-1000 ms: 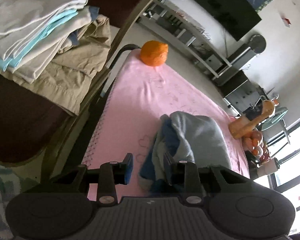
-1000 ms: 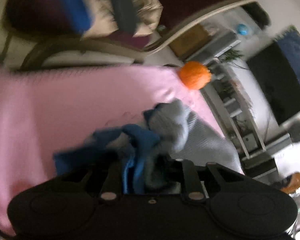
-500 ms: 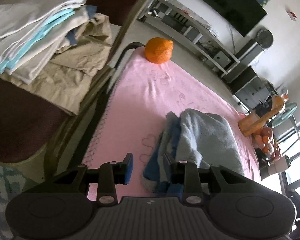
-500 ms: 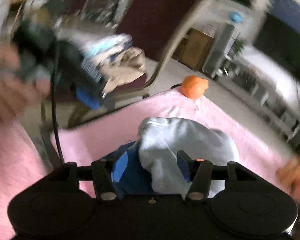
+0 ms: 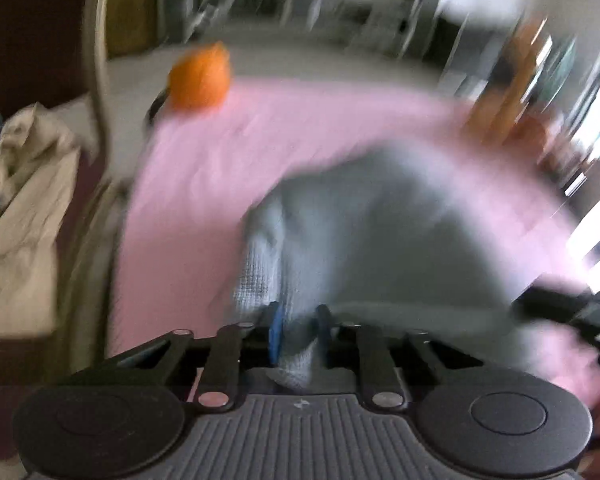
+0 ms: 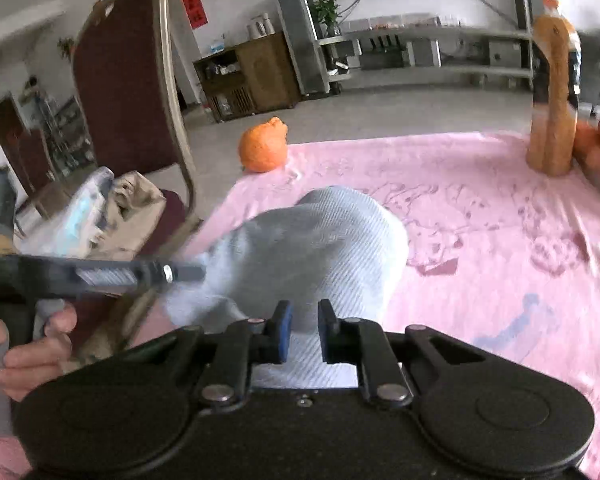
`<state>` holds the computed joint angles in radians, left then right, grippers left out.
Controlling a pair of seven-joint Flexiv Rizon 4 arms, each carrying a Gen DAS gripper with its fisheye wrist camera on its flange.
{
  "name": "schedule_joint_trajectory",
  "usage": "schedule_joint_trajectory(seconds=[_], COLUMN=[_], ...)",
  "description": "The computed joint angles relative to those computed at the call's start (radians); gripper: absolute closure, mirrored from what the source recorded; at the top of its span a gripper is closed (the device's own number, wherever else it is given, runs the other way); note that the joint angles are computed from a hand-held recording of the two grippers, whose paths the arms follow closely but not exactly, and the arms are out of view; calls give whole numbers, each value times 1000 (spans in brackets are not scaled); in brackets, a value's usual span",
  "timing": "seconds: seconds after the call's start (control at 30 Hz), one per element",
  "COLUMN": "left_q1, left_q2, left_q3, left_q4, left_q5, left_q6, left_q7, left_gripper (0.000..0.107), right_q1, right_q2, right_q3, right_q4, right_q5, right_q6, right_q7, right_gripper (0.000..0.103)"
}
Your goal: Fold clothes
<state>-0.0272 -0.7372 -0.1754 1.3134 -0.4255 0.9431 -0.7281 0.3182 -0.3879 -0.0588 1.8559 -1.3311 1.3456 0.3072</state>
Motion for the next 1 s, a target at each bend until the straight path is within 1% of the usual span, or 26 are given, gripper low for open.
schedule_joint_trajectory(seconds=[0.03, 0.1, 0.13, 0.17, 0.2, 0.23, 0.27, 0.33, 0.4, 0.43, 0.5, 0.57, 0.63, 0.7, 0.73, 0.8, 0.83, 0.87, 0.9, 0.93, 0.97, 1.0], left_q1=[-10, -5, -1, 4, 9, 11, 14, 48, 95, 126, 176, 192, 169, 141, 105, 15, -2, -18, -34, -33, -25, 1], left_q2=[5, 14, 14, 17, 21, 23, 26, 49, 77, 89, 110, 108, 97, 83, 78, 67, 76, 85, 93, 104, 111, 123], left_q3=[20, 30, 34, 33, 33, 34, 35, 1, -68, -115, -193, -232, -216, -193, -145, -13, 14, 40, 66, 72, 72, 46], left_q4=[21, 47, 50, 58, 66, 67, 71, 115, 167, 193, 232, 234, 212, 183, 172, 135, 149, 163, 175, 187, 198, 216], left_q5=[23, 43, 48, 49, 50, 50, 48, 2, -92, -153, -283, -376, -388, -395, -332, -144, -90, -35, 22, 44, 44, 7], left_q6=[38, 60, 49, 50, 51, 47, 44, 66, 98, 104, 92, 52, -2, -61, -62, -92, -86, -79, -71, -71, -72, -68], left_q7=[8, 14, 12, 12, 14, 10, 6, 25, 76, 125, 228, 285, 283, 276, 250, 171, 171, 171, 168, 165, 150, 159], left_gripper=[84, 80, 79, 79, 78, 78, 78, 79, 85, 89, 89, 88, 88, 87, 87, 89, 87, 84, 83, 83, 86, 90], right_q1=[2, 4, 1, 14, 40, 63, 75, 87, 93, 98, 94, 72, 45, 36, 32, 33, 45, 59, 72, 76, 79, 91], right_q2=[-13, -49, -65, -76, -80, -74, -70, -57, -26, -4, 34, 37, 9, -24, -44, -74, -66, -57, -48, -34, -21, -5], right_q3=[5, 28, 72, 91, 77, 50, 45, 45, 27, 13, -7, -20, -27, -18, -3, 24, 7, -12, -31, -30, -25, -43], right_q4=[-5, -6, -5, -3, 2, 9, 9, 9, 31, 49, 79, 77, 50, 23, 12, 6, 22, 39, 55, 67, 78, 89], right_q5=[16, 88, 194, 248, 238, 205, 221, 264, 262, 237, 163, 88, 49, 80, 131, 243, 243, 238, 232, 248, 264, 243], right_q6=[-13, -16, -56, -104, -129, -127, -138, -154, -123, -108, -65, 7, 83, 94, 88, 55, 64, 76, 87, 76, 62, 63], right_q7=[-29, -159, -294, -381, -403, -390, -406, -434, -383, -337, -243, -139, -67, -71, -108, -186, -180, -170, -159, -174, -190, -171], right_gripper=[88, 88, 88, 88, 88, 88, 88, 88, 88, 88, 87, 87, 88, 88, 88, 88, 88, 88, 88, 88, 88, 86])
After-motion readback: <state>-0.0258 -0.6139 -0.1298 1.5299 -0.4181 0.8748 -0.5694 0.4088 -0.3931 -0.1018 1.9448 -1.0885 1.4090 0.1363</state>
